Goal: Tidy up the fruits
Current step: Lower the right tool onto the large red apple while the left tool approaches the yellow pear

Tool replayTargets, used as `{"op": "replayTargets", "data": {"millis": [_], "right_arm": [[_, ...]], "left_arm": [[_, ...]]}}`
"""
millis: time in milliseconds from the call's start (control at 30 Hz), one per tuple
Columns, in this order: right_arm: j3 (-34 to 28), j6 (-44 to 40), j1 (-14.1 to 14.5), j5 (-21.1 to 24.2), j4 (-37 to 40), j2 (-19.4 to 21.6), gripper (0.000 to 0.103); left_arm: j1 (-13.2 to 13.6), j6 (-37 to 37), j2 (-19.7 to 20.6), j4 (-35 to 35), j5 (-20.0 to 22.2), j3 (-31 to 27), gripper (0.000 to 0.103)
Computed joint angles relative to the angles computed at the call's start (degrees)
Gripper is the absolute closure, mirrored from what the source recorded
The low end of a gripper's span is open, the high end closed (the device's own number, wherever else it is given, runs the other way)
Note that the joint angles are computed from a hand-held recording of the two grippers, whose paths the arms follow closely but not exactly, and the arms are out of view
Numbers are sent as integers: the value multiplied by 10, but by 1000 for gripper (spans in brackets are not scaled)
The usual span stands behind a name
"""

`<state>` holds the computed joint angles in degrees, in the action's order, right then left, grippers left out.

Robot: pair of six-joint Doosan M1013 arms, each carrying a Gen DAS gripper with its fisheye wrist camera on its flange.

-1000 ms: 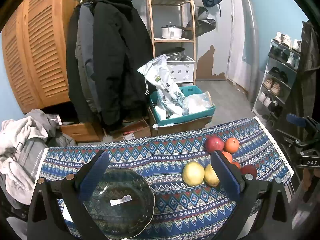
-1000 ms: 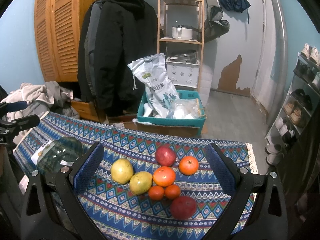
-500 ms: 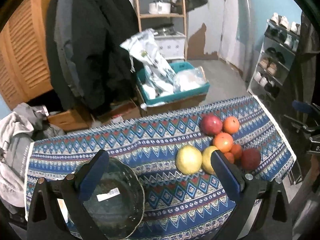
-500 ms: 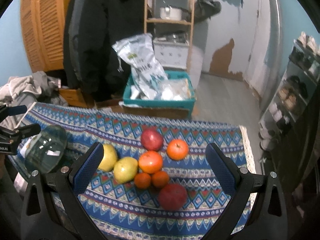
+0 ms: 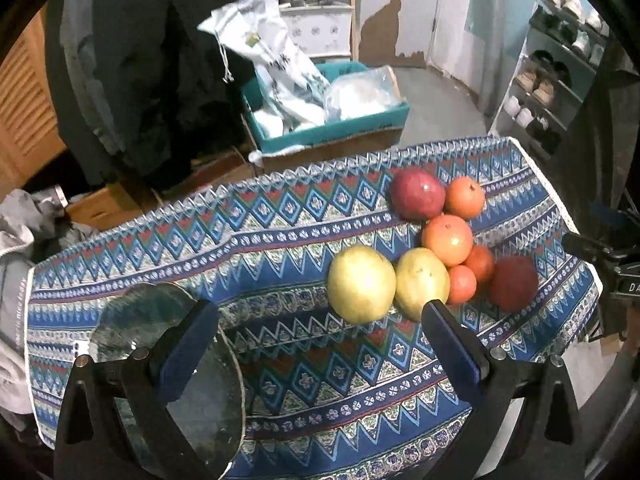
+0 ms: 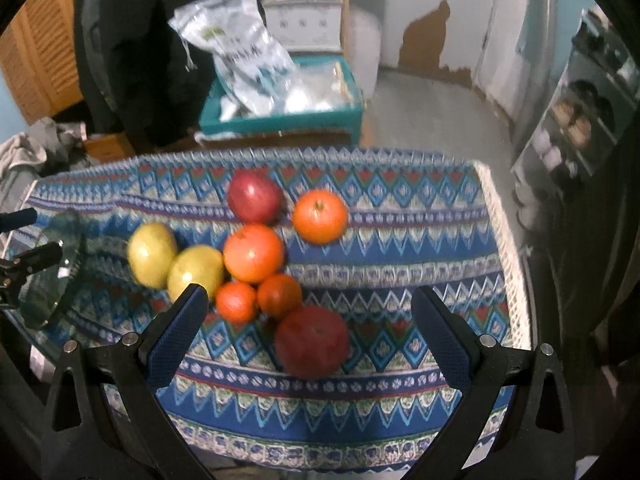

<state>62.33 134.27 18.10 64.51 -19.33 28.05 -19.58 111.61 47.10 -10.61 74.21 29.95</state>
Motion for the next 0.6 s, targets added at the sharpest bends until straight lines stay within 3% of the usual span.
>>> {"op": "replayTargets", "data": {"millis": [600], "right_arm": [[-20,-87,-28,87,126,57,3]], "left_arm": [[-16,-10,58,46,71,-57,0]]}}
